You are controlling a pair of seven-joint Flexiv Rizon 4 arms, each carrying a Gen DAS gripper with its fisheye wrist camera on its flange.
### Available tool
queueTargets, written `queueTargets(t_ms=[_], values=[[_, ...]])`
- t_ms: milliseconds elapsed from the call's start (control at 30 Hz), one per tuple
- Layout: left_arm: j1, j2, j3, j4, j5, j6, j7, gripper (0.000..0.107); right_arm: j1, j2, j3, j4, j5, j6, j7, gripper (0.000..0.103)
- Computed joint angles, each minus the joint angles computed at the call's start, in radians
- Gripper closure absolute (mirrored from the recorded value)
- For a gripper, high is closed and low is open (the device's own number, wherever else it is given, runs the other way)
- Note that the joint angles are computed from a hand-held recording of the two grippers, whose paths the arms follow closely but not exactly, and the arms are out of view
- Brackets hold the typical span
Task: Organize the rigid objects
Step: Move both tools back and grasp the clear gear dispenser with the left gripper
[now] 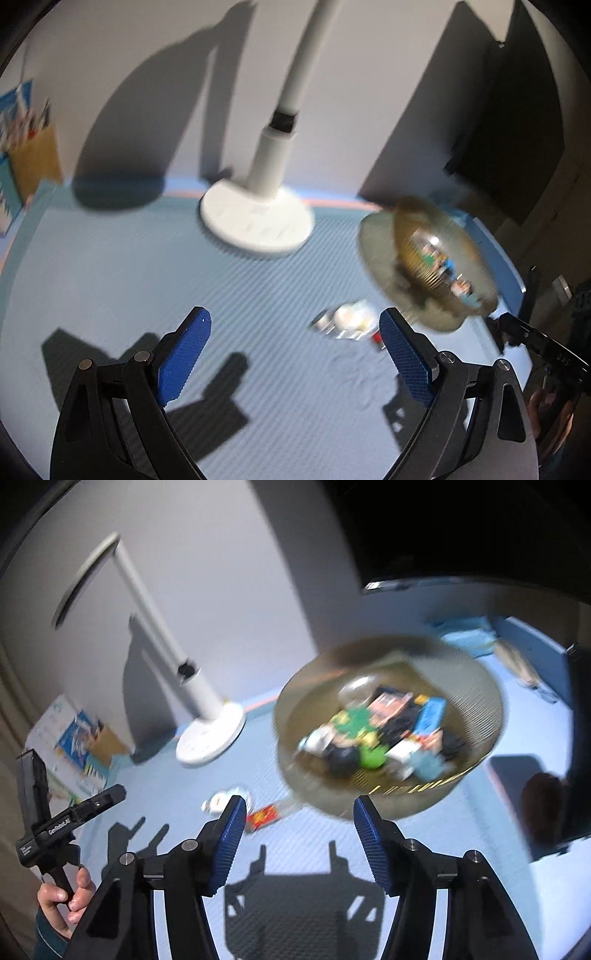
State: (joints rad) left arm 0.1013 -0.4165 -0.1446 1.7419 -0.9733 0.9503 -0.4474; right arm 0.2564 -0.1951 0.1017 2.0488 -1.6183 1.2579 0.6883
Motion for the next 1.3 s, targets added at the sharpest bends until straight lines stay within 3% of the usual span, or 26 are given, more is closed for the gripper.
queueTargets(t_ms=[167, 300, 533, 600, 667, 767, 933, 1033, 1100, 1300], values=[[0.003, -0.048, 0.028, 0.019, 0.084, 0.015, -0.043, 0.014, 0.032, -0.125, -0.013, -0.06, -0.046, 0.014, 0.04, 0.044], [0.005, -0.063, 0.018, 0.04, 0.127, 0.058, -0.044, 0.014, 0.064, -0.165, -0.015, -0.069, -0.005, -0.036, -0.023, 0.044], [0.045, -0.066, -0.021, 0.036, 0.068, 0.017, -0.009, 0.014, 0.098, -0.196, -0.039, -0.076, 0.137, -0.024, -0.141, 0.041], [0.052, -0.069, -0.023, 0.03, 0.049, -0.006, -0.009, 0.014, 0.115, -0.195, -0.047, -0.077, 0.16, -0.04, -0.17, 0.036], [0.055, -0.069, -0.021, 0.027, 0.035, -0.022, -0.009, 0.013, 0.134, -0.199, -0.048, -0.084, 0.204, -0.068, -0.224, 0.024], [0.053, -0.068, -0.016, 0.024, 0.025, -0.038, -0.009, 0.013, 0.163, -0.202, -0.054, -0.092, 0.25, -0.112, -0.277, 0.023], [0.041, -0.068, -0.004, 0.022, 0.031, -0.037, -0.014, 0.012, 0.17, -0.204, -0.069, -0.091, 0.278, -0.094, -0.288, 0.023], [-0.004, -0.07, 0.031, 0.008, 0.154, 0.007, -0.061, 0.012, 0.169, -0.199, -0.078, -0.083, 0.281, -0.083, -0.268, 0.023], [-0.017, -0.069, 0.036, -0.023, 0.248, -0.028, -0.066, 0.012, 0.166, -0.195, -0.075, -0.08, 0.298, -0.077, -0.276, 0.023], [-0.065, -0.089, -0.004, -0.094, 0.413, 0.033, 0.095, 0.012, 0.16, -0.199, -0.06, -0.099, 0.486, -0.017, -0.364, 0.023]])
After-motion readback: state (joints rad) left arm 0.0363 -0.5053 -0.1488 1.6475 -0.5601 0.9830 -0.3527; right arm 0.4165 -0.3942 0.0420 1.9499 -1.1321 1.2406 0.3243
